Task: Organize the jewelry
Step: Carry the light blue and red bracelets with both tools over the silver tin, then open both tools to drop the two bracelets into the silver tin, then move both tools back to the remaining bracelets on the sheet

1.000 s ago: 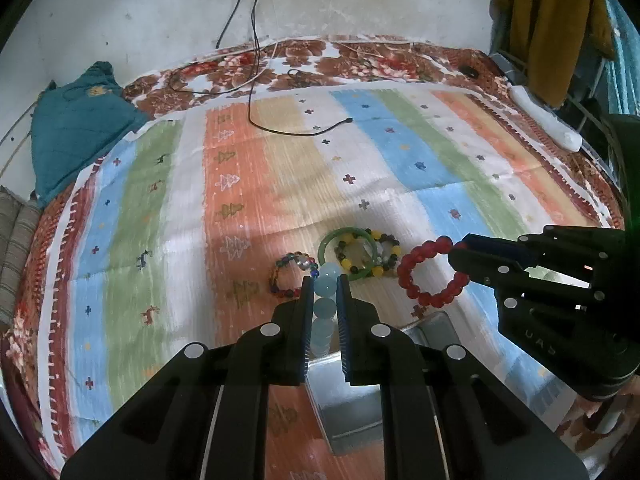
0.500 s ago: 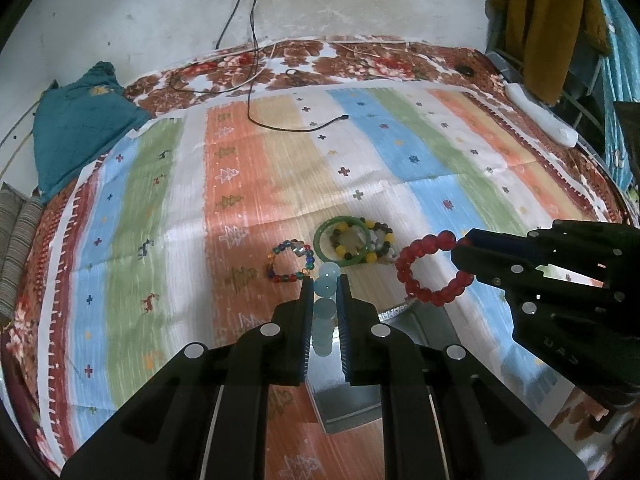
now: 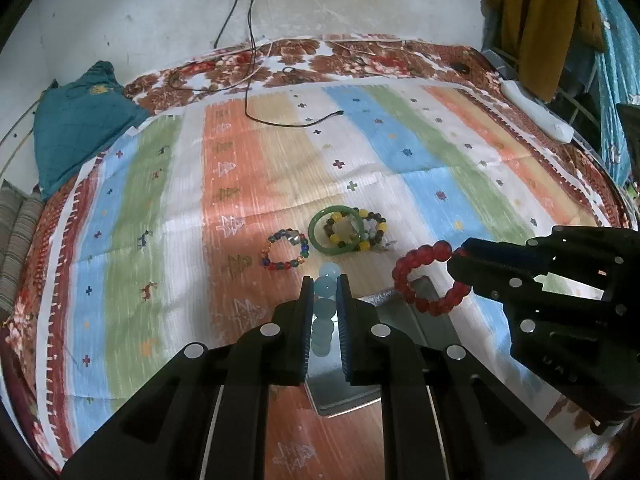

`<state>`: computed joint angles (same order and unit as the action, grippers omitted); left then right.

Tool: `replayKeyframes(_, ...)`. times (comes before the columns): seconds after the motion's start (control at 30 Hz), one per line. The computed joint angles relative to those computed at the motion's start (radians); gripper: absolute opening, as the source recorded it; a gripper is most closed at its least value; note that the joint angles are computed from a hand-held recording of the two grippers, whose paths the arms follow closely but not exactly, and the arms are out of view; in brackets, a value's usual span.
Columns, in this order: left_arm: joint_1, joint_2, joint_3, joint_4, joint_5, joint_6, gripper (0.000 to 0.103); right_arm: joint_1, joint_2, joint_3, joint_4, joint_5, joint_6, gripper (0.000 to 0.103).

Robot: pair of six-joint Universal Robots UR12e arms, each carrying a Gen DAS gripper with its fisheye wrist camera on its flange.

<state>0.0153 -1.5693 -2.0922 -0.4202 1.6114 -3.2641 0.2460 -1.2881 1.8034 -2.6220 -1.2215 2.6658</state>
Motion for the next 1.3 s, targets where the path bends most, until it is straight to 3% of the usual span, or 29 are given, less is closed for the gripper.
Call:
replayKeyframes(0.27,0.0,0.012,-0.011,-0.027,-0.006,-0.022,0.013,-0.004,-0.007,0.018,-0.019,-0.005,0.021,0.016)
replayKeyframes(0.33,-0.004,0.015,-0.015,-0.025,0.017,-0.03,0.017,-0.008,-0.006,0.015,-0.02,0.0,0.038,0.026)
replayKeyframes(0.57,0.01,0.015,-0.016,-0.038,0.024,-0.066,0.031,-0.011,0.01,-0.006,0.009,-0.031,0.081,0.029)
replayKeyframes(0.8,0.024,0.011,-0.013,-0.046,0.03,-0.086,0.05,-0.013,0.026,-0.029,0.03,-0.04,0.101,0.041)
replayKeyframes(1.3,0.032,-0.047,0.039,-0.102,0.069,-0.092,0.06,-0.001,0.072,-0.089,0.065,-0.089,0.123,0.054)
